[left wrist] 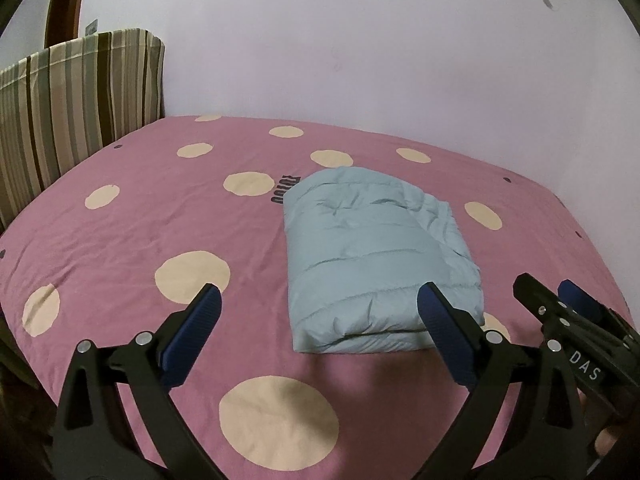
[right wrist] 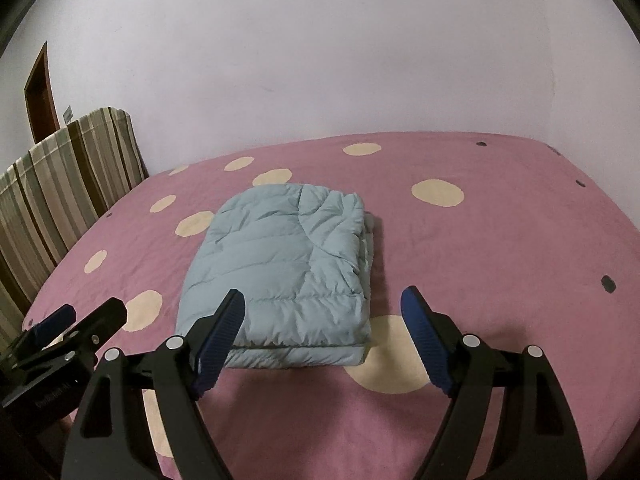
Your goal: Fold large clothes
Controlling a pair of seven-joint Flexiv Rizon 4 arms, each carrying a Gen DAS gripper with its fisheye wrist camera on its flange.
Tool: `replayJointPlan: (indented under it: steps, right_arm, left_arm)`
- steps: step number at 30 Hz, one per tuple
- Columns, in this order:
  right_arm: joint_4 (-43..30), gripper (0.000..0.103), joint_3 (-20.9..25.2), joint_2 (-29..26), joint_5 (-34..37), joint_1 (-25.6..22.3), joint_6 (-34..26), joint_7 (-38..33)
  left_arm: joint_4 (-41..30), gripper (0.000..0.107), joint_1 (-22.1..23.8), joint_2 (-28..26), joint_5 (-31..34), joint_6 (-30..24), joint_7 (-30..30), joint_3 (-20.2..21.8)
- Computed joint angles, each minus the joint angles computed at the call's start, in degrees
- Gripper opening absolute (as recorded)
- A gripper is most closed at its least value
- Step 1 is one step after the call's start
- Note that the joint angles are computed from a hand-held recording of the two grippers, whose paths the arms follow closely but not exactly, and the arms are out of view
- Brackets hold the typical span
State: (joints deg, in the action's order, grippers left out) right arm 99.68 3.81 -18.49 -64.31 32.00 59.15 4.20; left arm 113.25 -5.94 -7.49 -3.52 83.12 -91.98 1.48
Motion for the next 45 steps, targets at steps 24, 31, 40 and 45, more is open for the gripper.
replayJointPlan:
  steps: [24,31,40,45]
  right_arm:
    - [0.2,0.079,0.4,0.4,-0.5,0.3,-0.5,0.6]
    - [0.1,0.079,0.6,0.3,0.0,0.5,-0.9,0.1]
    - [0.0,0.079,0.5,0.0,0.5,0.5,-0.6,-1.2]
    - [0.0,0.079,0.4,-0.1,0.6,0.5,-0.4,-1.5]
  left_arm:
    - [0.7,0.098,0.4,0.7,-0.7,0.3,0.6,-0.3]
    - [0.5,0.098,0.2,0.6,-0.2,0.2,-0.1,0.0]
    - [0.5,0.098,0.3,0.4,-0.5,0.0,-0.1,-0.1]
    - [0.4,0.098,0.0,0.4,0.4,-0.3,-1.7,0.4]
